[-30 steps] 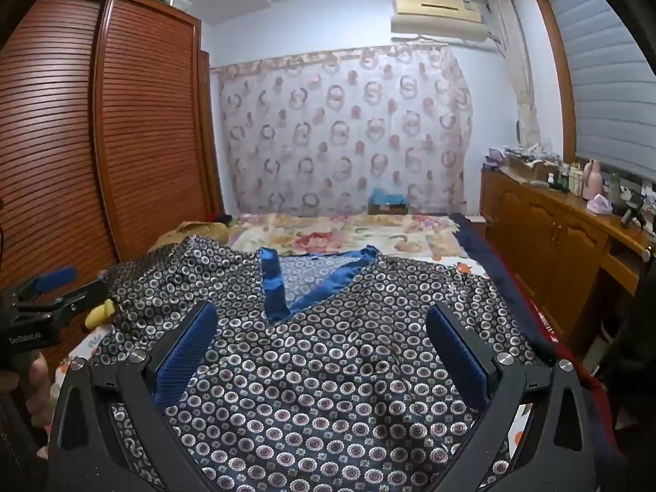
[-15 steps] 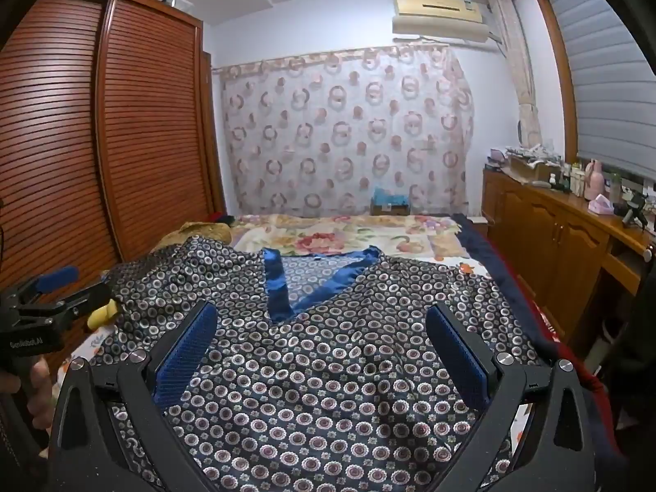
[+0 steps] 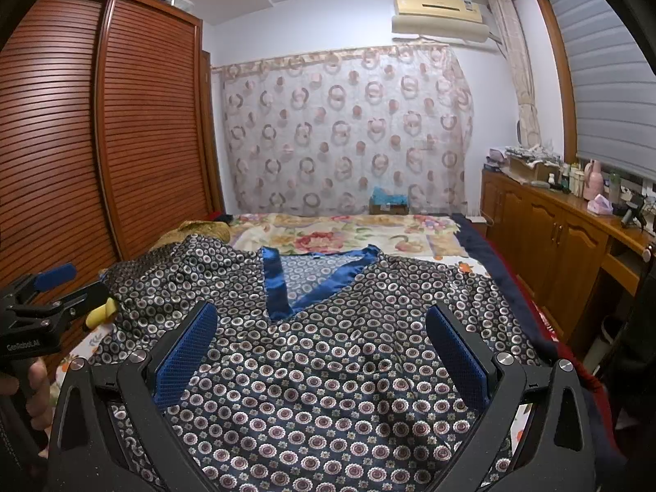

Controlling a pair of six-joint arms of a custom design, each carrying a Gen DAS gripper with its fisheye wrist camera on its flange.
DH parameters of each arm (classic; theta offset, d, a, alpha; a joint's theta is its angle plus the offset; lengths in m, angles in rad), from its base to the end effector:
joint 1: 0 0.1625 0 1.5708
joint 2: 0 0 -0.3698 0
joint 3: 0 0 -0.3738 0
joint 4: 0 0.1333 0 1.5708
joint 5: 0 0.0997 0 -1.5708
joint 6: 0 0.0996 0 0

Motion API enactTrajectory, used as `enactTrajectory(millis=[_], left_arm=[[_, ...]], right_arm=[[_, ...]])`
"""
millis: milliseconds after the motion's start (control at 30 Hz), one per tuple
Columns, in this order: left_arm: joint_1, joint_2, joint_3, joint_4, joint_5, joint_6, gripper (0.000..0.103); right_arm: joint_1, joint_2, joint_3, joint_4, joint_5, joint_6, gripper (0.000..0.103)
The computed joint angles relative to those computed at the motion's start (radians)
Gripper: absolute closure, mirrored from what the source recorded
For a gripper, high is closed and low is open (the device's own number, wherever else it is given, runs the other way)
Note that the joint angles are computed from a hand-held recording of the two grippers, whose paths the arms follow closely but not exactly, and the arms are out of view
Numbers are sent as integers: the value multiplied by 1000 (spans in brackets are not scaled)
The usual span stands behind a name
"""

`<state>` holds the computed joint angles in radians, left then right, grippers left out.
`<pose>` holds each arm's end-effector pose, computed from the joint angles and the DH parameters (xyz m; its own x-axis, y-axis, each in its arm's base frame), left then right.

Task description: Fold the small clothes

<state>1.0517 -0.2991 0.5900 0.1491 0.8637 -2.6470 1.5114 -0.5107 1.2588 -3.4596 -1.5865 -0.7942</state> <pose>-0.1940 -0.7386 0.0418 -0.7373 0.0583 -0.6730 0.6377 0.3887 -0.6650 0.0882 -0.7352 0.1381 -0.7166 -0.2453 0.6529 -0.6940 0.3442 -0.6324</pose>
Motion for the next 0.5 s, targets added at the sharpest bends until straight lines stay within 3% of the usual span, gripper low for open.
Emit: enactTrajectory(millis=[500], left_arm=[[-5,-5,9,-14,-4,10,0]], right_arm=[[-1,-1,3,-4,4,1,0]])
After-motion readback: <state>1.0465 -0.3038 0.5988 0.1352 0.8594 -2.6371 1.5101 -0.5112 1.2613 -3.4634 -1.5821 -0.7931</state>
